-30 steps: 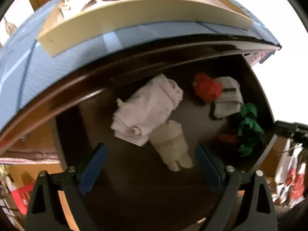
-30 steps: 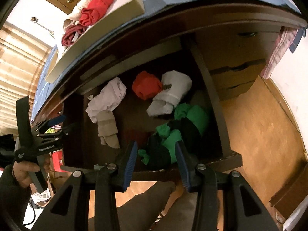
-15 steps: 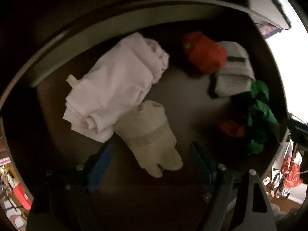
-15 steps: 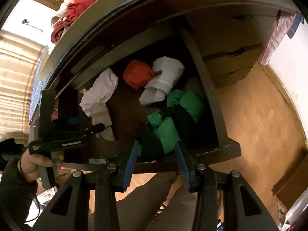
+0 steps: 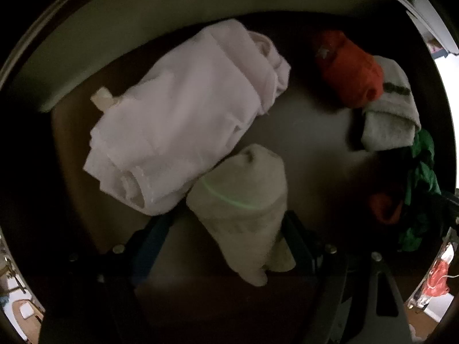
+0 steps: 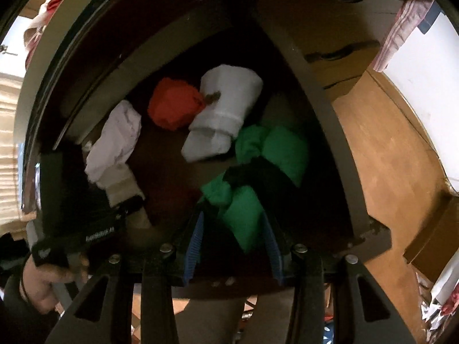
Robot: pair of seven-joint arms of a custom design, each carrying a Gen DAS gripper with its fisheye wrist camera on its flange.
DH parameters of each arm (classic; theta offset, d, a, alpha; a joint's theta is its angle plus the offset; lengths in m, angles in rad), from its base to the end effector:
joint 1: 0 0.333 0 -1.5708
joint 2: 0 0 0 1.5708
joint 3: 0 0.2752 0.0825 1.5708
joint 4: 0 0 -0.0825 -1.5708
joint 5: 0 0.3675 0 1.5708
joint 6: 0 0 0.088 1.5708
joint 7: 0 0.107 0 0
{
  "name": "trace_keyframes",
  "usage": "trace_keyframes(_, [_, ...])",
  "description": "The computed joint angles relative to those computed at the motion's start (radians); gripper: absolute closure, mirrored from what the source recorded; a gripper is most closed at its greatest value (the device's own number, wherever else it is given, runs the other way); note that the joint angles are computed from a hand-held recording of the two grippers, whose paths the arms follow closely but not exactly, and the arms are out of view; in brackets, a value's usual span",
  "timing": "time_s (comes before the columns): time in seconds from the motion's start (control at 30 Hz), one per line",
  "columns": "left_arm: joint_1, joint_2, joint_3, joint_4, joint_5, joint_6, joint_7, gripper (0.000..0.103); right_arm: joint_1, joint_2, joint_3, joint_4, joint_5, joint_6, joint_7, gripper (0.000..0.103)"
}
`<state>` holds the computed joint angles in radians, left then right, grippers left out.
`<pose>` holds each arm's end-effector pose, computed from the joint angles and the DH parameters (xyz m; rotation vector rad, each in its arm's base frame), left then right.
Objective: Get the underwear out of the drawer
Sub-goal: 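Move both open tools back down into the drawer, then grasp the tan knit sock with left tool while right tool grasps green-black sock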
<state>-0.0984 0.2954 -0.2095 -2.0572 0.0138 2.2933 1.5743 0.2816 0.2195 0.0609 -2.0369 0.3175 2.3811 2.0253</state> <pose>0.5339 -0.1687 0.2634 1.8049 -2.4828 -0.0191 0.5437 0.1965 0.3202 -1.6976 2.3803 0.2665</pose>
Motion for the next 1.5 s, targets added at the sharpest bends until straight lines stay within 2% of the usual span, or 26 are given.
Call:
trace_keyframes(0.1, [-0.008, 0.010, 0.002, 0.014, 0.020, -0.002, -0.013, 0.019, 0.007, 0.050, -0.013, 0.061, -0.031, -0.049, 0.078, 0.056])
trace_keyframes(0.17, [-0.011, 0.011, 0.002, 0.017, 0.027, 0.006, -0.024, 0.019, 0.013, 0.073, -0.017, 0.093, -0.047, -0.072, 0.119, 0.047])
trace_keyframes(0.2, [-0.013, 0.011, 0.002, 0.015, 0.030, 0.011, -0.030, 0.019, 0.015, 0.085, -0.018, 0.112, -0.057, -0.092, 0.132, 0.046])
trace_keyframes(0.27, [-0.014, 0.000, -0.002, 0.003, 0.027, 0.024, -0.033, 0.025, 0.026, 0.130, -0.022, 0.181, -0.102, -0.177, 0.163, 0.044])
trace_keyframes(0.33, [-0.012, -0.027, -0.010, -0.028, 0.015, 0.056, -0.018, 0.046, 0.029, 0.148, -0.020, 0.209, -0.118, -0.200, 0.154, 0.048])
trace_keyframes(0.37, [-0.009, -0.050, -0.019, -0.064, -0.004, 0.086, 0.002, 0.053, 0.014, 0.143, -0.006, 0.190, -0.077, -0.161, 0.107, 0.063])
trace_keyframes(0.4, [-0.006, -0.054, -0.021, -0.068, -0.020, 0.091, 0.022, 0.064, 0.004, 0.143, 0.002, 0.181, -0.042, -0.146, 0.080, 0.066])
trace_keyframes(0.5, [0.002, -0.061, -0.020, -0.070, -0.067, 0.082, 0.046, 0.070, -0.019, 0.117, 0.012, 0.118, 0.058, -0.091, 0.048, 0.074])
trace_keyframes(0.53, [0.005, -0.067, -0.020, -0.075, -0.084, 0.081, 0.053, 0.072, -0.035, 0.092, 0.022, 0.071, 0.120, -0.036, 0.009, 0.080])
trace_keyframes(0.63, [0.012, -0.090, -0.019, -0.093, -0.121, 0.087, 0.086, 0.075, -0.061, 0.021, 0.042, -0.035, 0.260, 0.088, -0.117, 0.083])
trace_keyframes(0.83, [0.031, -0.176, -0.012, -0.158, -0.252, 0.090, 0.204, 0.075, -0.059, -0.098, 0.040, -0.153, 0.421, 0.192, -0.261, 0.083])
trace_keyframes(0.97, [0.032, -0.240, 0.011, -0.196, -0.333, 0.093, 0.275, 0.075, -0.033, -0.147, 0.020, -0.166, 0.320, 0.207, -0.240, 0.083])
trace_keyframes(1.17, [0.009, -0.340, 0.042, -0.257, -0.418, 0.106, 0.333, 0.075, -0.018, -0.206, 0.012, -0.193, 0.259, 0.215, -0.228, 0.083])
trace_keyframes(1.27, [-0.004, -0.355, 0.057, -0.259, -0.402, 0.097, 0.312, 0.075, -0.008, -0.206, 0.014, -0.184, 0.195, 0.204, -0.223, 0.083])
trace_keyframes(1.4, [-0.008, -0.336, 0.061, -0.239, -0.364, 0.089, 0.262, 0.075, 0.004, -0.178, 0.020, -0.160, 0.186, 0.208, -0.246, 0.083])
trace_keyframes(1.5, [-0.010, -0.344, 0.062, -0.237, -0.340, 0.083, 0.245, 0.075, 0.024, -0.149, 0.019, -0.117, 0.017, 0.191, -0.201, 0.083])
